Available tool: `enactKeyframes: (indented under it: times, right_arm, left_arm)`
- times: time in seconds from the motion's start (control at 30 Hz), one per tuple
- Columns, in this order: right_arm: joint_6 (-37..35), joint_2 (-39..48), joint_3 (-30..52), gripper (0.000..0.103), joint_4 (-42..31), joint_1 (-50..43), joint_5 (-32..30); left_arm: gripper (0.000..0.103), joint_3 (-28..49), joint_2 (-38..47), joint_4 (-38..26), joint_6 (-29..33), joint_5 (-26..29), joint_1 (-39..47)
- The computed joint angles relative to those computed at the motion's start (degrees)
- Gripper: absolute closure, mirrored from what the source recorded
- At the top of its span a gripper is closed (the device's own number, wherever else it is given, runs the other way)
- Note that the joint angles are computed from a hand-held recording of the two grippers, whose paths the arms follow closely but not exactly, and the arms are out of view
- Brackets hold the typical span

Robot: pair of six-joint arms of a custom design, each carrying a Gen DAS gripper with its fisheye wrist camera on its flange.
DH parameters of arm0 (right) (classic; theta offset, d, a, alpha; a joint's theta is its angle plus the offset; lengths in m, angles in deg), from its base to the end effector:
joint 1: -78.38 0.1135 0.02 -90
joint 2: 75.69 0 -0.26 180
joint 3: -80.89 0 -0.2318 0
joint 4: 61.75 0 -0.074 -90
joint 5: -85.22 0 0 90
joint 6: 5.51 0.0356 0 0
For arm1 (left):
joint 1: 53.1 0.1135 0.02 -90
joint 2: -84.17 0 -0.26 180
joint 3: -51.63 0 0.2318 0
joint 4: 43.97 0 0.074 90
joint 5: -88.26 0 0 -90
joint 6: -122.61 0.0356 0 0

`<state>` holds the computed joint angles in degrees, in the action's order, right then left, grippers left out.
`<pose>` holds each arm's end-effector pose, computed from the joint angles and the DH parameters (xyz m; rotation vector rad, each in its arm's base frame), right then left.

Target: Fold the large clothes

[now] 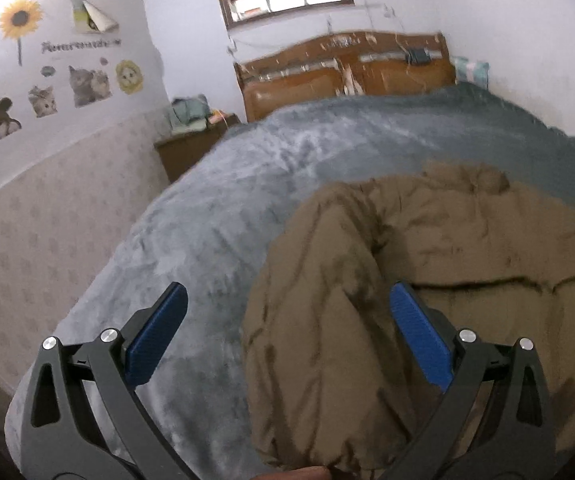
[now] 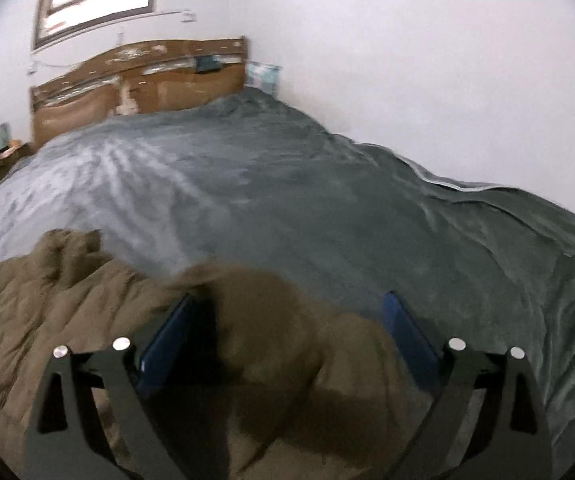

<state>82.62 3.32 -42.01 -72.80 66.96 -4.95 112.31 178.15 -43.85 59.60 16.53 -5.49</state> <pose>0.2720 -0.0548 0.2226 0.1772 2.1416 -0.1320 0.2253 0.2303 0.1866 -0.1998 2.1380 0.4276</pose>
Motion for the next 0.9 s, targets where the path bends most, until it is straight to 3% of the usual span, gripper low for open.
enactKeyframes:
  times: [0.13,0.17,0.2,0.23,0.3,0.37,0.47,0.57,0.63,0.7,0.73,0.8,0.87,0.9]
  right_arm:
    - [1.54,-6.88,-0.56,0.006,-5.53,-1.24,-6.25]
    - [2.46,-8.99,-0.85,0.005,-7.1,-1.61,-8.24]
    - [3.0,-10.36,-1.29,0.003,-7.55,-1.62,-9.38]
    - [2.83,-13.15,-2.69,0.003,-8.54,-1.85,-11.37]
    - [0.99,-17.71,-5.85,0.003,-10.23,-1.81,-15.19]
    - [-0.62,-21.37,-8.87,0.003,-11.45,-0.11,-16.04]
    - [-2.06,-21.2,-9.52,0.003,-14.24,1.88,-17.9]
    - [-1.85,-16.35,-8.1,0.003,-17.13,7.06,-17.24]
    - [-2.36,-15.32,-8.49,0.003,-17.45,9.71,-15.55]
    - [-3.09,-12.76,-8.4,0.003,-17.76,12.26,-14.11]
    - [-3.01,-10.68,-8.24,0.003,-17.6,13.66,-12.44]
    - [-2.99,-6.02,-8.03,0.003,-16.27,15.39,-9.59]
    - [-3.52,-0.58,-6.69,0.003,-16.72,16.13,-7.55]
    - [-4.79,1.31,-6.68,0.003,-17.17,14.25,-7.63]
  left_arm:
    - [0.005,4.86,4.11,-5.36,0.48,-4.47,-0.72]
    - [0.024,6.38,5.58,-5.8,0.61,-4.71,-0.62]
    - [0.061,8.87,7.38,-7.69,0.89,-4.99,-0.25]
    - [0.08,11.84,9.53,-9.82,0.9,-4.7,0.16]
    - [0.095,17.94,13.2,-13.5,-2.69,-4.81,2.83]
    - [0.097,21.19,15.83,-12.42,-5.21,-6.91,5.12]
    - [0.097,28.11,19.21,-15.67,-11.22,-9.06,11.24]
    - [0.093,30.48,20.48,-14.78,-12.66,-12.86,14.79]
    - [0.075,33.57,22.6,-16.75,-12.46,-13.8,16.85]
    - [0.011,33.09,21.7,-16.77,-14.92,-10.02,19.01]
    - [0.003,30.29,19.78,-13.71,-16.31,-9.88,19.25]
    - [0.003,23.39,14.21,-6.4,-17.04,-6.94,20.29]
    - [0.003,17.91,9.33,-2.16,-17.45,-1.33,20.82]
    - [0.003,16.2,7.5,-2.67,-15.56,4.58,20.79]
